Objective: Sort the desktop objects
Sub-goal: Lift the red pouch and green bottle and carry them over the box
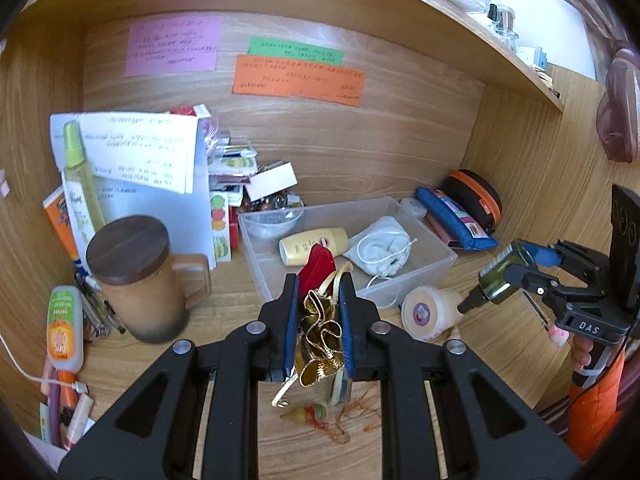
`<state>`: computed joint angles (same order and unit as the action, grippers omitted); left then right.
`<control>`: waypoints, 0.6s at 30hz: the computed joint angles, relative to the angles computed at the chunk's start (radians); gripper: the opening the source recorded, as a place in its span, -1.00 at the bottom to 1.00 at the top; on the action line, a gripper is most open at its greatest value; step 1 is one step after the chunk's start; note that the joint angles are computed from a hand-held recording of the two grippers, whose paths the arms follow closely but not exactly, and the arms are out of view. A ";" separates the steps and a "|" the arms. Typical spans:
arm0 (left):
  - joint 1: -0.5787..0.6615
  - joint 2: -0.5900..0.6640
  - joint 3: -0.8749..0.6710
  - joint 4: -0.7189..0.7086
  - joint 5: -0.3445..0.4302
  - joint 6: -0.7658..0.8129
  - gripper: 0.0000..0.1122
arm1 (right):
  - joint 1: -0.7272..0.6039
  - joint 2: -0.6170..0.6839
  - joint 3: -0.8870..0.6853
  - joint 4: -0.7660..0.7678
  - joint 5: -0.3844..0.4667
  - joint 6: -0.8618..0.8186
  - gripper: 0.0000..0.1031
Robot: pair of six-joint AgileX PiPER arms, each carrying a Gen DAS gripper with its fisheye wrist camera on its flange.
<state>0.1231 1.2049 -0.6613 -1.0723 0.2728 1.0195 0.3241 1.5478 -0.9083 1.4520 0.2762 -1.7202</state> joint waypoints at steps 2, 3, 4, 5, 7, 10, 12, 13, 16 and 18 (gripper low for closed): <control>-0.018 0.015 -0.024 0.048 -0.012 -0.051 -0.69 | 0.008 0.014 -0.032 -0.023 -0.003 0.022 -0.22; -0.022 0.023 -0.035 0.056 -0.013 -0.058 -0.69 | 0.012 0.023 -0.051 -0.038 -0.005 0.036 -0.22; -0.026 0.034 -0.047 0.061 -0.013 -0.064 -0.69 | 0.014 0.031 -0.066 -0.051 -0.003 0.048 -0.22; -0.029 0.045 -0.058 0.069 -0.016 -0.072 -0.69 | 0.017 0.039 -0.083 -0.070 0.002 0.067 -0.22; -0.034 0.071 -0.083 0.082 -0.017 -0.082 -0.69 | 0.024 0.060 -0.121 -0.114 0.006 0.111 -0.22; -0.042 0.109 -0.121 0.113 -0.016 -0.108 -0.69 | 0.025 0.093 -0.176 -0.168 0.024 0.165 -0.22; -0.051 0.134 -0.147 0.145 -0.019 -0.139 -0.69 | 0.029 0.118 -0.214 -0.210 0.030 0.209 -0.22; -0.053 0.148 -0.160 0.147 -0.018 -0.139 -0.69 | 0.032 0.130 -0.231 -0.230 0.030 0.229 -0.22; -0.057 0.182 -0.197 0.163 -0.013 -0.153 -0.69 | 0.033 0.164 -0.281 -0.272 0.042 0.270 -0.22; -0.054 0.205 -0.221 0.158 -0.005 -0.147 -0.69 | 0.035 0.187 -0.314 -0.306 0.050 0.304 -0.22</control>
